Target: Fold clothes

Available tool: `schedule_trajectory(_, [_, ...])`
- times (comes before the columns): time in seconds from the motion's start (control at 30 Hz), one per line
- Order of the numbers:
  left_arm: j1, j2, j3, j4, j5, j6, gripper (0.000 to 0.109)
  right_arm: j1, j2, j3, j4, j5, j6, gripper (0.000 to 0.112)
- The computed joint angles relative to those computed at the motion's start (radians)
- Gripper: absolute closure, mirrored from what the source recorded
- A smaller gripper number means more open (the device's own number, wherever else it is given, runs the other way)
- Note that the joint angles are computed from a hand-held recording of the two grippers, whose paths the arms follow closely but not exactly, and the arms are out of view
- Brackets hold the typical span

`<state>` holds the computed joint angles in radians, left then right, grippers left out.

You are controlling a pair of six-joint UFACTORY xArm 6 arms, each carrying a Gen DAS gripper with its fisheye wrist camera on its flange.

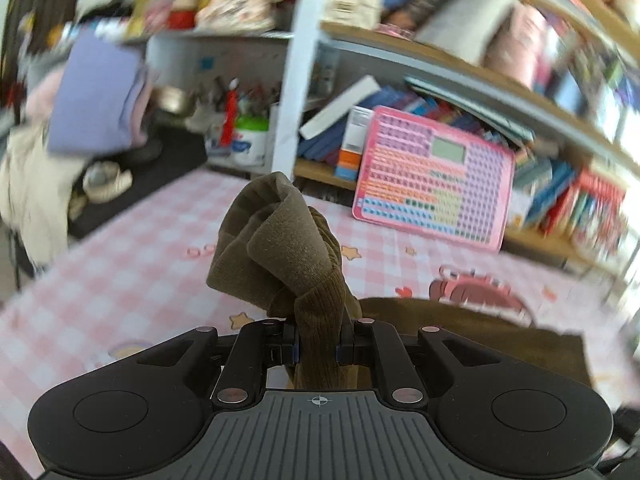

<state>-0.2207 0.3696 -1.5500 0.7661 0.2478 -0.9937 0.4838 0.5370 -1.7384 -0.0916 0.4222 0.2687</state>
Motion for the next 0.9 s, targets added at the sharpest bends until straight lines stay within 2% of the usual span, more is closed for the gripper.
schedule_trajectory(0.1, [-0.051, 0.017, -0.051, 0.123, 0.091, -0.006, 0.095, -0.021, -0.032, 0.052, 0.113, -0.029, -0.122, 0.023])
schedule_trajectory(0.3, [-0.165, 0.097, -0.167, 0.221, 0.263, 0.106, 0.092, -0.062, -0.086, 0.136, 0.289, -0.057, -0.306, 0.023])
schedule_trajectory(0.33, [-0.188, 0.119, -0.192, 0.226, 0.299, 0.137, 0.088, -0.068, -0.095, 0.149, 0.312, -0.060, -0.329, 0.023])
schedule_trajectory(0.4, [-0.236, 0.175, -0.263, 0.161, 0.380, 0.248, 0.068, -0.081, -0.111, 0.174, 0.360, -0.064, -0.375, 0.023])
schedule_trajectory(0.47, [-0.271, 0.222, -0.323, 0.050, 0.430, 0.358, 0.031, -0.098, -0.122, 0.192, 0.410, -0.055, -0.412, 0.023])
schedule_trajectory(0.53, [-0.299, 0.254, -0.363, -0.033, 0.467, 0.438, 0.028, -0.115, -0.127, 0.199, 0.450, -0.037, -0.431, 0.023])
schedule_trajectory(0.6, [-0.313, 0.249, -0.355, -0.074, 0.471, 0.461, 0.027, -0.134, -0.127, 0.197, 0.496, -0.011, -0.451, 0.023])
schedule_trajectory(0.67, [-0.314, 0.219, -0.316, -0.110, 0.457, 0.453, 0.026, -0.152, -0.116, 0.175, 0.575, 0.033, -0.490, 0.023])
schedule_trajectory(0.77, [-0.292, 0.135, -0.210, -0.117, 0.396, 0.330, 0.023, -0.177, -0.082, 0.110, 0.719, 0.129, -0.550, 0.023])
schedule_trajectory(0.9, [-0.254, 0.003, -0.056, -0.031, 0.349, -0.003, 0.022, -0.213, 0.035, -0.078, 0.971, 0.330, -0.572, 0.023])
